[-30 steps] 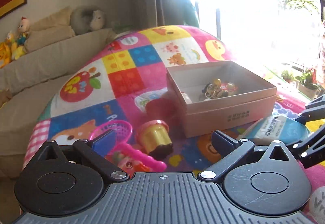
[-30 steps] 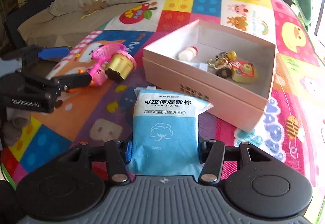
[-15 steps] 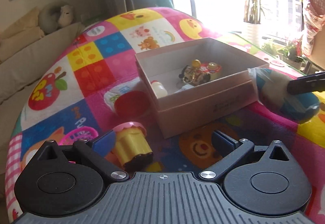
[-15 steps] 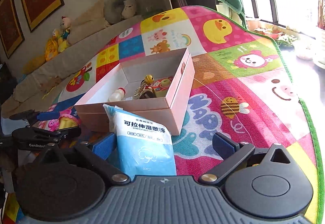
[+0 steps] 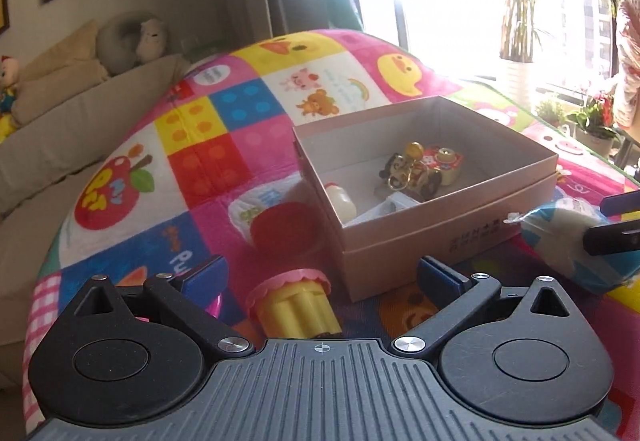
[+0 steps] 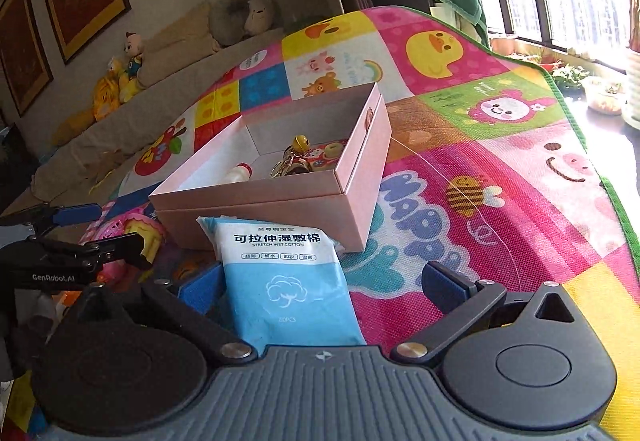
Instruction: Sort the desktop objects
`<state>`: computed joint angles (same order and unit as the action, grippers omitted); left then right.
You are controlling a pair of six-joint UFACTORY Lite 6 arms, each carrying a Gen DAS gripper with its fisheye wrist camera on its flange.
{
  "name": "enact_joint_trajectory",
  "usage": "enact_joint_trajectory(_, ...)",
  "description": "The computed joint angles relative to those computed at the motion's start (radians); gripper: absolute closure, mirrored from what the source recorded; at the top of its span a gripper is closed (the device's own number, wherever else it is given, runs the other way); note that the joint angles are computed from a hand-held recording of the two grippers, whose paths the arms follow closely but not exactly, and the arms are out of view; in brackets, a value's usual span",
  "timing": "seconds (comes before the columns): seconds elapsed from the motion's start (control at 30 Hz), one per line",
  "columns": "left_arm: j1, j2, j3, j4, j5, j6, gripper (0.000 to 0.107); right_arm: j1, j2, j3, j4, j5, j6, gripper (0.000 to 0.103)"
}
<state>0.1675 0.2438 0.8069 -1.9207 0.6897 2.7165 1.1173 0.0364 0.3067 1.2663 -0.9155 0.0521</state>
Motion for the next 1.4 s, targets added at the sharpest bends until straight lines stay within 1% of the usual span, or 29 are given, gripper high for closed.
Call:
enact_joint_trajectory(0.07, -0.038, 0.052, 0.048, -0.022, -0.020, 0.031, 0.004, -0.002, 0.008, 0.008, -0.002, 0.004, -0.010, 0.000)
enact_joint_trajectory(0.1, -0.053, 0.075, 0.071, -0.005, -0.032, 0.023, 0.004, -0.008, 0.008, 0.009, -0.010, 0.010, -0.010, 0.000)
enact_joint_trajectory(0.17, -0.063, 0.105, 0.101, 0.060, -0.038, -0.026, 0.004, -0.018, 0.005, 0.005, -0.024, 0.017, 0.000, 0.000)
enact_joint_trajectory(0.23, -0.050, 0.098, 0.086, 0.131, -0.018, -0.060, 0.004, -0.019, 0.000, -0.005, -0.031, 0.016, 0.016, 0.000)
enact_joint_trajectory(0.33, 0.002, 0.010, -0.030, 0.209, 0.058, -0.026, 0.004, -0.018, -0.001, -0.013, -0.039, 0.010, 0.036, 0.000)
enact_joint_trajectory(0.43, 0.069, -0.091, -0.143, 0.353, 0.126, -0.063, 0.004, -0.030, -0.001, -0.011, -0.056, 0.023, 0.039, 0.000)
enact_joint_trajectory(0.53, 0.133, -0.175, -0.248, 0.408, 0.173, -0.045, 0.004, -0.023, 0.003, -0.008, -0.046, 0.020, 0.034, 0.000)
enact_joint_trajectory(0.6, 0.176, -0.215, -0.287, 0.454, 0.206, -0.078, 0.004, -0.026, 0.001, -0.008, -0.048, 0.023, 0.033, 0.000)
enact_joint_trajectory(0.67, 0.209, -0.252, -0.318, 0.437, 0.225, -0.086, 0.004, -0.028, 0.002, -0.005, -0.048, 0.026, 0.027, 0.000)
enact_joint_trajectory(0.7, 0.219, -0.276, -0.336, 0.393, 0.223, -0.074, 0.004, -0.027, 0.003, -0.002, -0.042, 0.027, 0.020, 0.000)
enact_joint_trajectory(0.77, 0.215, -0.312, -0.370, 0.262, 0.185, -0.029, 0.004, -0.023, 0.006, 0.002, -0.033, 0.026, 0.012, 0.000)
enact_joint_trajectory(0.8, 0.200, -0.311, -0.368, 0.191, 0.154, -0.023, 0.004, -0.023, 0.006, 0.003, -0.033, 0.027, 0.010, 0.000)
enact_joint_trajectory(0.83, 0.191, -0.298, -0.361, 0.158, 0.137, -0.036, 0.004, -0.026, 0.005, 0.004, -0.036, 0.031, 0.006, 0.000)
enact_joint_trajectory(0.87, 0.179, -0.271, -0.334, 0.141, 0.114, -0.091, 0.004, -0.027, 0.007, 0.006, -0.036, 0.033, 0.004, 0.000)
enact_joint_trajectory(0.9, 0.171, -0.253, -0.325, 0.114, 0.104, -0.120, 0.004, -0.027, 0.009, 0.009, -0.035, 0.035, 0.001, 0.000)
enact_joint_trajectory(0.93, 0.171, -0.249, -0.334, 0.080, 0.114, -0.107, 0.004, -0.029, 0.010, 0.012, -0.036, 0.040, -0.004, 0.000)
enact_joint_trajectory(1.03, 0.175, -0.211, -0.328, 0.094, 0.143, -0.112, 0.004, -0.021, 0.014, 0.023, -0.013, 0.042, -0.029, 0.000)
enact_joint_trajectory(1.07, 0.168, -0.201, -0.326, 0.090, 0.138, -0.101, 0.004, -0.018, 0.019, 0.027, -0.008, 0.043, -0.039, 0.000)
enact_joint_trajectory(1.17, 0.134, -0.190, -0.338, -0.011, 0.095, 0.001, 0.004, -0.020, 0.028, 0.054, 0.014, 0.065, -0.105, 0.000)
enact_joint_trajectory(1.2, 0.138, -0.194, -0.341, -0.014, 0.092, 0.010, 0.004, -0.018, 0.027, 0.061, 0.019, 0.069, -0.133, 0.000)
enact_joint_trajectory(1.3, 0.174, -0.194, -0.326, 0.035, 0.112, -0.025, 0.004, -0.019, -0.033, 0.050, 0.010, 0.067, -0.194, 0.000)
enact_joint_trajectory(1.37, 0.180, -0.197, -0.328, 0.037, 0.113, -0.026, 0.004, -0.047, -0.047, 0.075, 0.047, 0.067, -0.272, 0.000)
enact_joint_trajectory(1.4, 0.180, -0.198, -0.329, 0.036, 0.111, -0.026, 0.004, -0.075, -0.036, 0.109, 0.084, 0.072, -0.346, 0.000)
